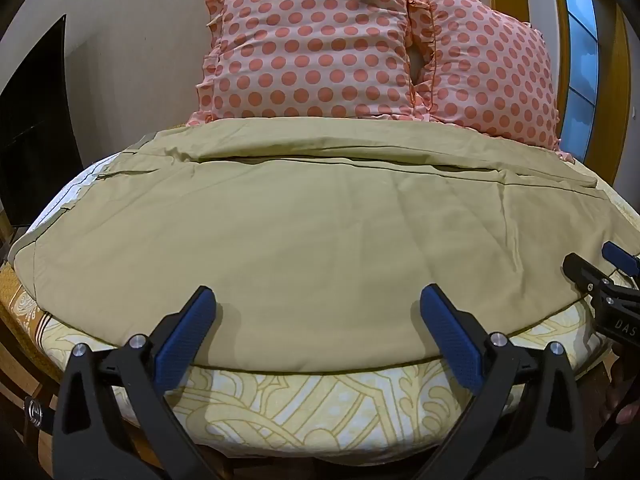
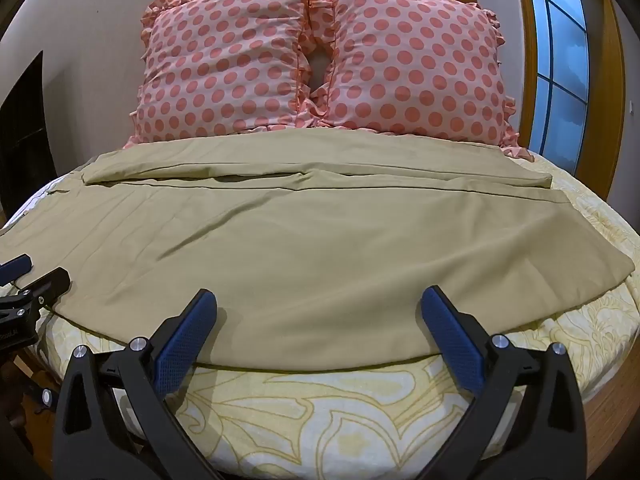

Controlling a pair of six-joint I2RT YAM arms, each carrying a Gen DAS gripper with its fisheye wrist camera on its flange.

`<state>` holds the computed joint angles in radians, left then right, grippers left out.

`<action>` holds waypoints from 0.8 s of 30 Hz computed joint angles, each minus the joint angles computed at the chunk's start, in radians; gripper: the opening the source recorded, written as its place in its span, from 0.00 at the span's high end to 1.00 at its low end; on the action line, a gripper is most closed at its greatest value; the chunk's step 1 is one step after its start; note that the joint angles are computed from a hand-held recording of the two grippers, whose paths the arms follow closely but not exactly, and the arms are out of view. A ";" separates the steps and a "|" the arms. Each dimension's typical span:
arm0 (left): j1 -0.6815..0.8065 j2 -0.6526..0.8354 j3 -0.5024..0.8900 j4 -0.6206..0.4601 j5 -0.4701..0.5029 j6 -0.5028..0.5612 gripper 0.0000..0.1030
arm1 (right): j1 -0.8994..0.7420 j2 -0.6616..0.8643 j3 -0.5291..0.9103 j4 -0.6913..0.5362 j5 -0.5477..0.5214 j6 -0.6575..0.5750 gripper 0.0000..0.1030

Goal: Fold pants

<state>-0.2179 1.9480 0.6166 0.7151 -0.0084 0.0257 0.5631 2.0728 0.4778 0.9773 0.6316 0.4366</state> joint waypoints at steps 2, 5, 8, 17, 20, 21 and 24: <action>0.000 0.000 0.000 0.001 0.001 -0.001 0.02 | 0.000 0.001 0.000 0.001 0.000 0.000 0.01; 0.000 0.000 0.000 0.001 0.001 -0.001 0.02 | 0.001 0.003 0.000 0.004 0.001 0.000 0.01; 0.000 0.000 -0.001 0.003 0.001 -0.001 0.02 | 0.001 0.005 -0.001 0.008 0.001 -0.001 0.01; 0.000 0.000 -0.001 0.003 0.001 -0.001 0.02 | 0.000 0.003 -0.003 0.010 0.001 -0.003 0.01; 0.000 0.000 -0.001 0.003 0.001 -0.001 0.02 | 0.001 0.003 -0.003 0.011 0.001 -0.003 0.01; 0.000 0.000 -0.001 0.003 0.001 -0.001 0.02 | 0.000 0.003 -0.004 0.012 0.001 -0.003 0.01; 0.000 0.000 -0.001 0.003 0.001 -0.001 0.02 | 0.000 0.004 -0.004 0.014 0.001 -0.004 0.01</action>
<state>-0.2176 1.9484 0.6157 0.7184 -0.0078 0.0248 0.5634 2.0769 0.4735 0.9914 0.6324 0.4330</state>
